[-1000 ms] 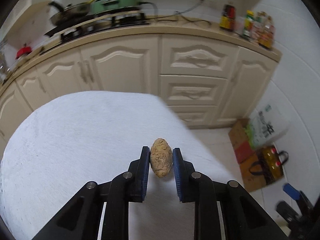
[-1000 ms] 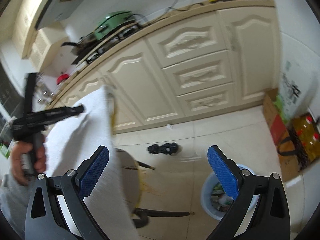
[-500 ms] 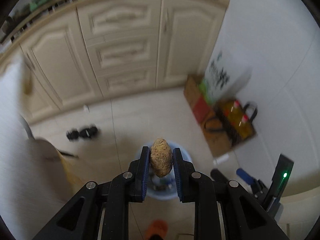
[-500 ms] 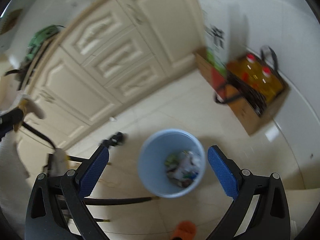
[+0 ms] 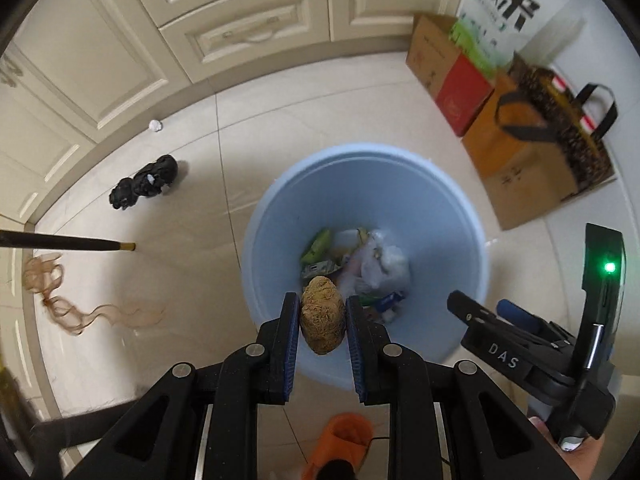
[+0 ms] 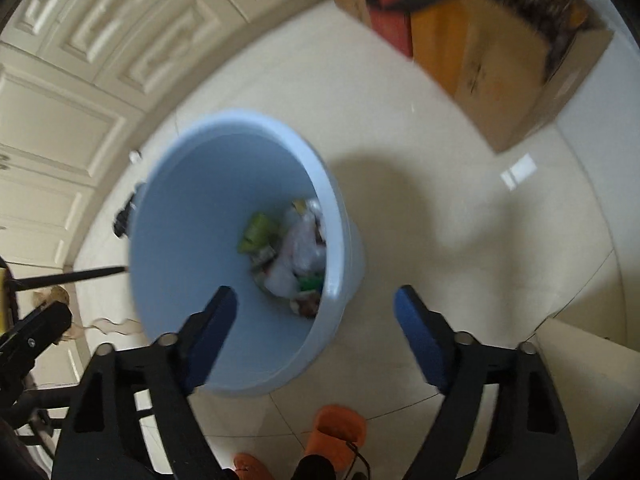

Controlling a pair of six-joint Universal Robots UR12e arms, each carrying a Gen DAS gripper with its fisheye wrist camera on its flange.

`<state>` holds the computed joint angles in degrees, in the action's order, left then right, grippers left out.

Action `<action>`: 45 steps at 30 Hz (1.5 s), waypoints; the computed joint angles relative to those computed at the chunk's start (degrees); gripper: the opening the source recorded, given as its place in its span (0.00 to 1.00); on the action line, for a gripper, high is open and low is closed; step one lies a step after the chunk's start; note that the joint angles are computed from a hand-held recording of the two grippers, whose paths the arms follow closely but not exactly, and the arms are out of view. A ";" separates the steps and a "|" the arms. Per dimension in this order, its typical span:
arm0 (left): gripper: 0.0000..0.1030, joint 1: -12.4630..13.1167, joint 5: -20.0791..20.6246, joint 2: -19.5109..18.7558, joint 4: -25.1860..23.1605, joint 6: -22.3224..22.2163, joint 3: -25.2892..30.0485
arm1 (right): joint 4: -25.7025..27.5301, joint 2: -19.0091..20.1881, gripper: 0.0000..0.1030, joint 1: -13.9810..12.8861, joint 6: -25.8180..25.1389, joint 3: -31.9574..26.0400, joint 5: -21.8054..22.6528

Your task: Collect trash

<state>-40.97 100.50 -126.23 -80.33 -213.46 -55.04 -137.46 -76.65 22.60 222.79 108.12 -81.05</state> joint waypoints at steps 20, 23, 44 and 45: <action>0.66 -0.47 1.33 -0.31 8.10 1.67 -4.30 | -0.72 0.19 0.27 0.92 0.48 0.28 -1.00; 0.70 -0.95 2.55 1.36 9.46 1.45 -5.01 | -1.75 -1.71 0.40 1.42 1.55 0.49 -1.57; 0.99 -13.59 21.22 24.36 27.79 5.66 -17.25 | 1.70 -18.16 1.00 14.91 0.09 -9.71 -25.26; 0.99 -14.54 23.11 25.71 28.79 6.24 -18.34 | 1.24 -18.43 1.00 16.37 -0.53 -10.73 -26.86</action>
